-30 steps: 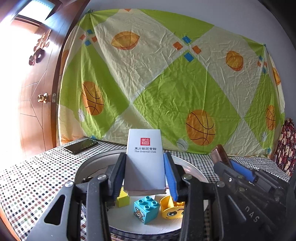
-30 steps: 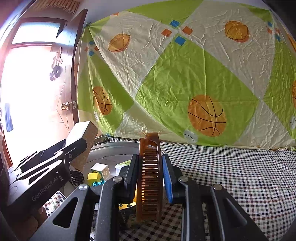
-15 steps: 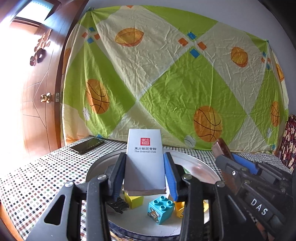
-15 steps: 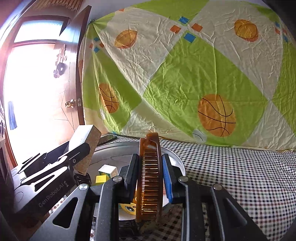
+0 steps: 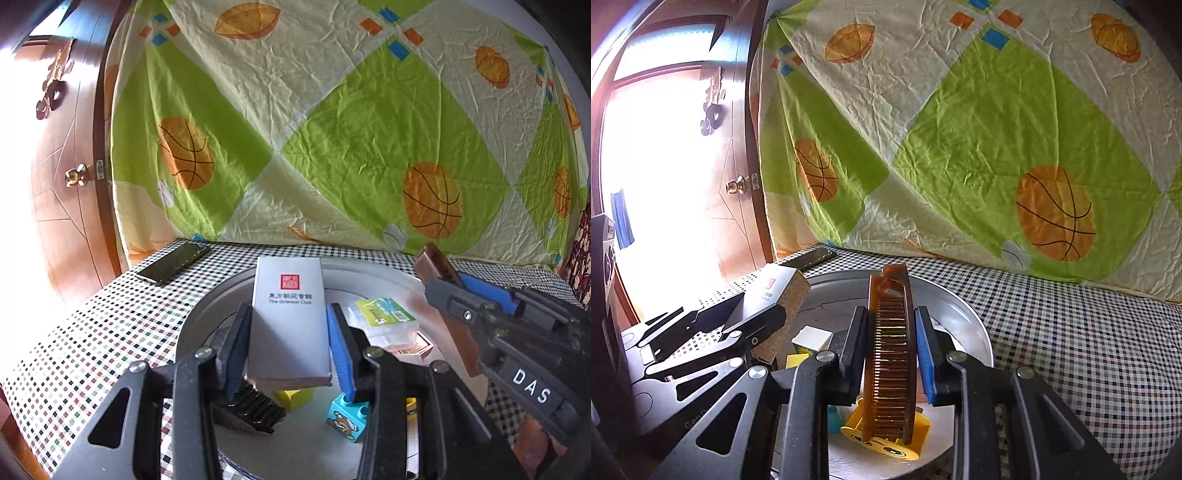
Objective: Organize rigid objects
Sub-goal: 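Lower the white box into the tin and open left tool while right tool releases the comb in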
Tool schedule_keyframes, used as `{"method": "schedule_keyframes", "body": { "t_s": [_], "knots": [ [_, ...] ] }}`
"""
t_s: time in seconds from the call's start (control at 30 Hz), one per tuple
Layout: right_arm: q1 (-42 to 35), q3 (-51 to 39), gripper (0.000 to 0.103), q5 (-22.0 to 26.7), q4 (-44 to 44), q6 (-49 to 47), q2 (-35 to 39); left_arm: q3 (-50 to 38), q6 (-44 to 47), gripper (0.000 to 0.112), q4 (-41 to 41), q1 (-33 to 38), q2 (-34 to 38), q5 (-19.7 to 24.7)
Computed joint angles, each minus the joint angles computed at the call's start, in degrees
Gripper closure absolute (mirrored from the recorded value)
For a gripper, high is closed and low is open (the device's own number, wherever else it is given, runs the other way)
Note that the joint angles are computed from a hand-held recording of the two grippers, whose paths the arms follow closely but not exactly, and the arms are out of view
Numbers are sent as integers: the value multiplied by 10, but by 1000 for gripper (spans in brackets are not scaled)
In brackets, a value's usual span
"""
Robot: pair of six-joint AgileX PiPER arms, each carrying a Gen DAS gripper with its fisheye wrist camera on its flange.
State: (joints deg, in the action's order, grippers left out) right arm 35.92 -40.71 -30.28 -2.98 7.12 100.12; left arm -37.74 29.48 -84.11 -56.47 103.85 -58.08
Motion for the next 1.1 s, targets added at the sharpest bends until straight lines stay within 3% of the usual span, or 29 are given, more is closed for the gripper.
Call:
{"method": "schedule_keyframes", "body": {
  "t_s": [0.17, 0.33, 0.6, 0.77, 0.97, 1.1],
  "knots": [
    [-4, -49, 76, 54, -76, 65, 28, 7, 9, 72, 13, 42, -16, 59],
    [12, -90, 76, 105, -60, 38, 54, 6, 2, 72, 32, 79, -16, 110],
    [13, -119, 76, 136, -77, 50, 72, -5, 26, 72, 19, 83, -5, 117],
    [3, -115, 73, 126, -130, 106, 69, -10, 42, 71, 8, 82, -3, 116],
    [9, -95, 66, 112, -90, 68, 55, -14, 54, 71, -5, 74, -4, 109],
    [10, -74, 61, 98, -45, 31, 43, -16, 62, 58, -21, 63, -3, 96]
  ]
}}
